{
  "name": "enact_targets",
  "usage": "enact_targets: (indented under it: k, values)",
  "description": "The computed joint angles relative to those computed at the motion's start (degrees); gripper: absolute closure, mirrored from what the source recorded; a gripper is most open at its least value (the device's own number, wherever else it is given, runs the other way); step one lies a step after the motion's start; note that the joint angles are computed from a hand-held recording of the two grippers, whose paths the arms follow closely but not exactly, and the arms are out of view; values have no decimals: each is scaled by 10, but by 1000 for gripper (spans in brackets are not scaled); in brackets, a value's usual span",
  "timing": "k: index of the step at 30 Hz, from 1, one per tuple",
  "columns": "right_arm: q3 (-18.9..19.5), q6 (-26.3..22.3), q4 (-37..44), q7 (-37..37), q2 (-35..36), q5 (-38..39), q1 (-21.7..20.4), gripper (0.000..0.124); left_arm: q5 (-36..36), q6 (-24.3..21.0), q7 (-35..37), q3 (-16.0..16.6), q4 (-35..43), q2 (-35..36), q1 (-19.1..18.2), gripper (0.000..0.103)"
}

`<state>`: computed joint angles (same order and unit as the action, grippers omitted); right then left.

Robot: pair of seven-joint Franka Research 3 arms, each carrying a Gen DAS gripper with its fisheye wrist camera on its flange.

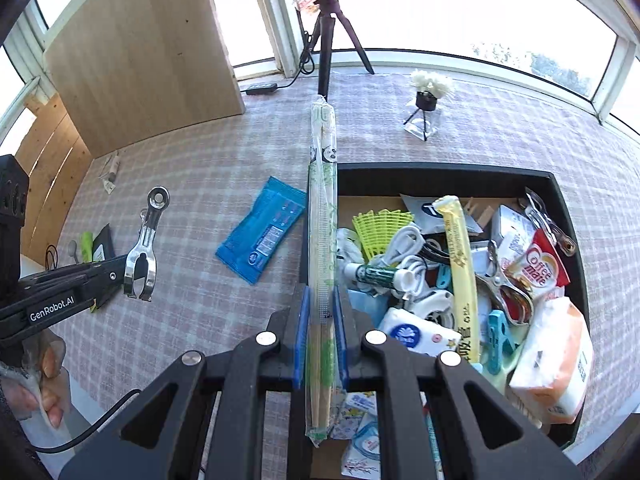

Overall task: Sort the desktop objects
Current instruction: 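Carry the chopsticks and silver clip into the black tray and open both tools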

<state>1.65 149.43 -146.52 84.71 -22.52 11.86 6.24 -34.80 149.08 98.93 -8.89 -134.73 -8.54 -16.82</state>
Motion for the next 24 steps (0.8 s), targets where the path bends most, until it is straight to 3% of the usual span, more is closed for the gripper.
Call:
enact_targets:
  k: [7,17,19,20,22,24]
  values:
    - [-23,-15,-36,6,-43,-34,-64,112,36,-14,-25,-48,60,46,-34,100]
    - [-35,-23,-39,-20,-49,-34,-87,111,106,-16,-71,-70,91,82,-39,99]
    - [-29,-26,-36,-14,-45,-37,-91,108,129,-25,-82,-72,101,93,-38,92]
    - [-26,-26,-36,-8,-45,-39,-93,104,149,-29,-103,-72,102,94,-37,78]
    - [-25,-21,-38,-3,-50,-38,-92,100,132,-13,-97,-72,90,84,-34,64]
    - [-23,-20,-39,-1,-55,-39,-91,100,144,-10,-110,-69,82,74,-31,65]
